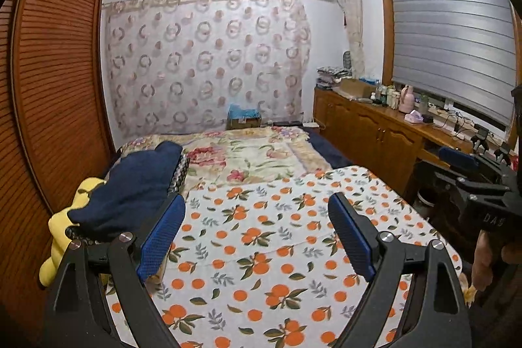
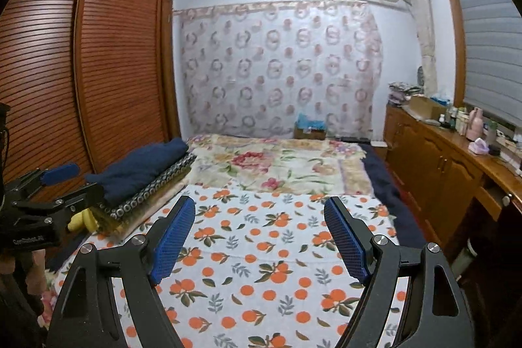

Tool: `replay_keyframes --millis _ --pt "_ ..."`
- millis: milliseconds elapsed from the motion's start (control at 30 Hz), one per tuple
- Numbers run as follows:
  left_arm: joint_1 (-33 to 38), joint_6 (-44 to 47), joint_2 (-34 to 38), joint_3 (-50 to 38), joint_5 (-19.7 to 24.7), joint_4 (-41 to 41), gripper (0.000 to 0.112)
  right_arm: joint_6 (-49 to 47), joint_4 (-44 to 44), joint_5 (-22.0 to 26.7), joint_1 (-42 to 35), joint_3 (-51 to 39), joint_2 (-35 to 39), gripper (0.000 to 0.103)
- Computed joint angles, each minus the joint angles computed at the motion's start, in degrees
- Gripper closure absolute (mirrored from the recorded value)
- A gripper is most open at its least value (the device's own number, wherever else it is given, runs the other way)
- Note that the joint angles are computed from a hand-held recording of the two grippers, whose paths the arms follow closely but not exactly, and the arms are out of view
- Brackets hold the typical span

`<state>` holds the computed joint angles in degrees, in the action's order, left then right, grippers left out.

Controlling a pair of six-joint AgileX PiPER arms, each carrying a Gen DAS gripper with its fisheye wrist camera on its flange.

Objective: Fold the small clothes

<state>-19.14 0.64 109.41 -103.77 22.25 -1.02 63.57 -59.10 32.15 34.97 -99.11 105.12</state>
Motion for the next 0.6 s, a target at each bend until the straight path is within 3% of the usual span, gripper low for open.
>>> replay_keyframes --millis 267,600 --pt "-0.5 -4.3 -3.6 1.8 -1.4 4.7 0.023 12.7 -12.0 6.8 5.1 0.4 1.2 0.019" --pt "0.0 -5.6 -3.9 2.8 -1.6 5.8 0.023 19.5 -16.9 5.2 4.6 3.1 1.6 0.017"
